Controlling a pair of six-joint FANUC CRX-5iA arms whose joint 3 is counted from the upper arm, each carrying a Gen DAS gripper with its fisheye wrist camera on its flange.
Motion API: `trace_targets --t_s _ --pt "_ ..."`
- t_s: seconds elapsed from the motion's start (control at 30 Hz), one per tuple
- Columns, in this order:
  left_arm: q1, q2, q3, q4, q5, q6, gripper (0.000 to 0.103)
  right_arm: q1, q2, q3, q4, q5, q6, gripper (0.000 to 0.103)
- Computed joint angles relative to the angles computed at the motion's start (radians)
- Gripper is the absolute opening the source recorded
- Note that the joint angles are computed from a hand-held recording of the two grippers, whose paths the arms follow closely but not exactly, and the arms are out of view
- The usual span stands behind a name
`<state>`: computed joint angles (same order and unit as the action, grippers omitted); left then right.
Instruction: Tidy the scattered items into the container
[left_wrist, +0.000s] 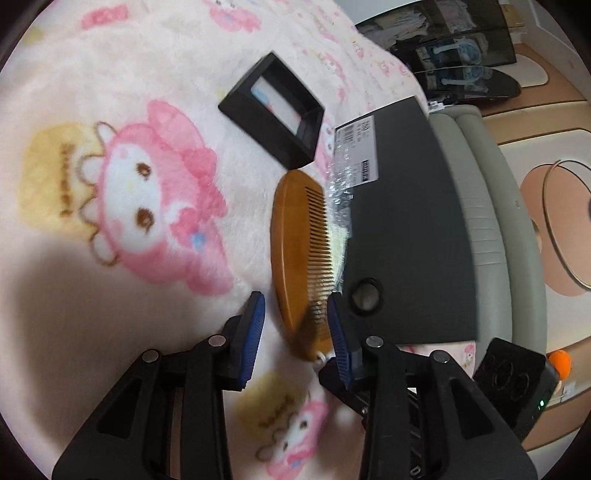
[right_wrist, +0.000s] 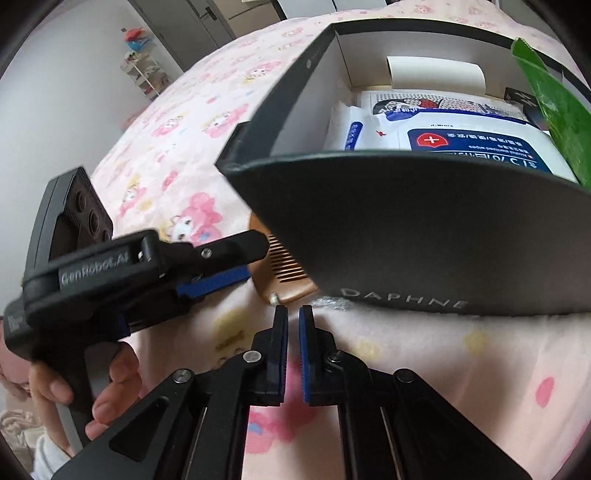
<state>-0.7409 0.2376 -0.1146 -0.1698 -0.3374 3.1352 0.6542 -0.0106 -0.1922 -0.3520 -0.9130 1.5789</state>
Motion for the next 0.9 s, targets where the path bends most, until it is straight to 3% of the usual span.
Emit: trace_targets --t_s 0.1,0.2,0.27,0.43,0.63,0.67,0.77,0.9 --pt "-0.005 0.005 0.029 -0.003 -0.051 -0.029 0.017 -0.003 0.013 -0.001 0.008 0.008 -0.012 0.005" --pt "-0.044 -0.006 0.075 -0.114 -0.126 0.090 0.012 -0.010 0.008 -0.006 0.011 0.011 -0.020 0.005" --pt "-0.079 -0.005 0.110 -0.173 -0.191 0.160 0.011 -0.019 0.002 -0.007 0.005 0.006 -0.020 0.005" --pt "-0.186 0.035 0.253 -0.312 -0.437 0.288 0.011 -0.036 -0.021 -0.015 -0.024 -0.017 -0.001 0.010" --pt "-0.267 0.066 0.293 -0.389 -0.486 0.474 0.011 -0.049 -0.037 -0.021 -0.054 -0.057 0.041 0.015" --pt "-0.269 0.071 0.302 -0.374 -0.500 0.477 0.012 -0.053 -0.037 -0.019 -0.059 -0.060 0.045 0.016" --pt "-0.283 0.068 0.323 -0.359 -0.597 0.478 0.033 -0.053 -0.030 -0.013 -0.066 -0.064 0.049 0.017" --pt "-0.276 0.042 0.342 -0.383 -0.741 0.432 0.036 -0.052 -0.015 -0.004 -0.078 -0.069 0.063 0.025"
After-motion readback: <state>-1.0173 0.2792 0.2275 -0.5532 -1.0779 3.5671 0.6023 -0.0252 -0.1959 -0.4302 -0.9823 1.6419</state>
